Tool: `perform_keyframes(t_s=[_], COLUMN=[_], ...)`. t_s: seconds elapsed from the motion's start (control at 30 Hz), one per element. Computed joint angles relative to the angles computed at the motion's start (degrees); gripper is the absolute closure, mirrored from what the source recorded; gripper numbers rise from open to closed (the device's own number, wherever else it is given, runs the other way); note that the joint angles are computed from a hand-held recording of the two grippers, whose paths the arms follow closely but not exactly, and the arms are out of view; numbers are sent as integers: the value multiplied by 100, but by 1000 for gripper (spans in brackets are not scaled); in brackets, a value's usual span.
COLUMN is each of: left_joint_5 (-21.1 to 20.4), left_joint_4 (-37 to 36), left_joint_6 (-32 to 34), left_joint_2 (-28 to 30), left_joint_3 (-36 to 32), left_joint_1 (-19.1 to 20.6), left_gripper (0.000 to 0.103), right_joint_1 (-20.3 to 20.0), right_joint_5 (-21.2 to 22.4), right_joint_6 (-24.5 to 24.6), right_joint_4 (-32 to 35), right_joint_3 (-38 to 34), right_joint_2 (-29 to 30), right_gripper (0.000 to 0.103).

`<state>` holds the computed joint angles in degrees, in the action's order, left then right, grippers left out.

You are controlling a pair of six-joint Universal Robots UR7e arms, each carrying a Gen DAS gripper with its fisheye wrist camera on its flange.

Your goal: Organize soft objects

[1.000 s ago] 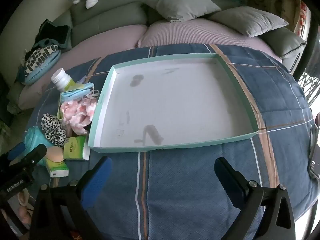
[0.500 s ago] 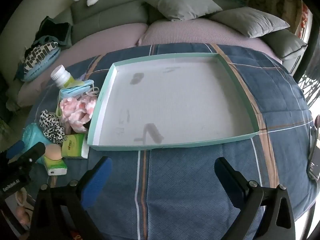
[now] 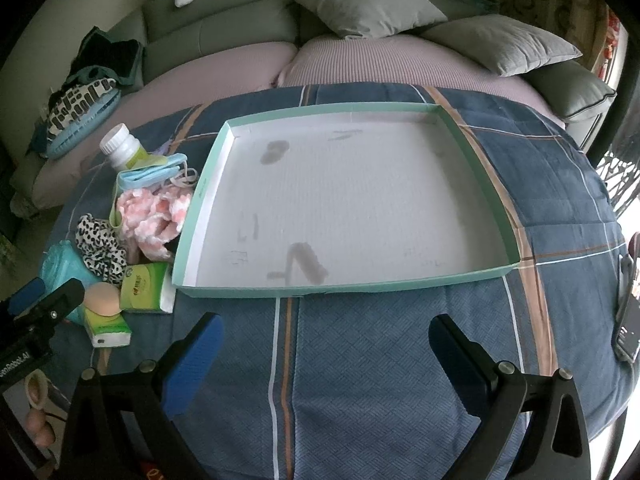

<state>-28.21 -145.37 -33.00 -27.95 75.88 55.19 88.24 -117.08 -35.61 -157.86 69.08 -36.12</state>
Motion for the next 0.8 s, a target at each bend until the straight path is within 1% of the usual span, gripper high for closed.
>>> perform_keyframes(t_s=[0.3, 0.8], left_joint_5=[-36, -45], left_joint_4=[99, 17], left_joint_6=[-88, -39], left_joint_2=[6, 3], left_joint_3=[-24, 8], left_joint_1=[11, 20], left_gripper=[0, 0], right_joint_1=[2, 1], right_joint_5=[-11, -55], right_joint_6=[2, -38], right_joint_4=[-3, -58], right_joint_3=[-2, 60], right_joint_2=[8, -8], right_gripper=[0, 0])
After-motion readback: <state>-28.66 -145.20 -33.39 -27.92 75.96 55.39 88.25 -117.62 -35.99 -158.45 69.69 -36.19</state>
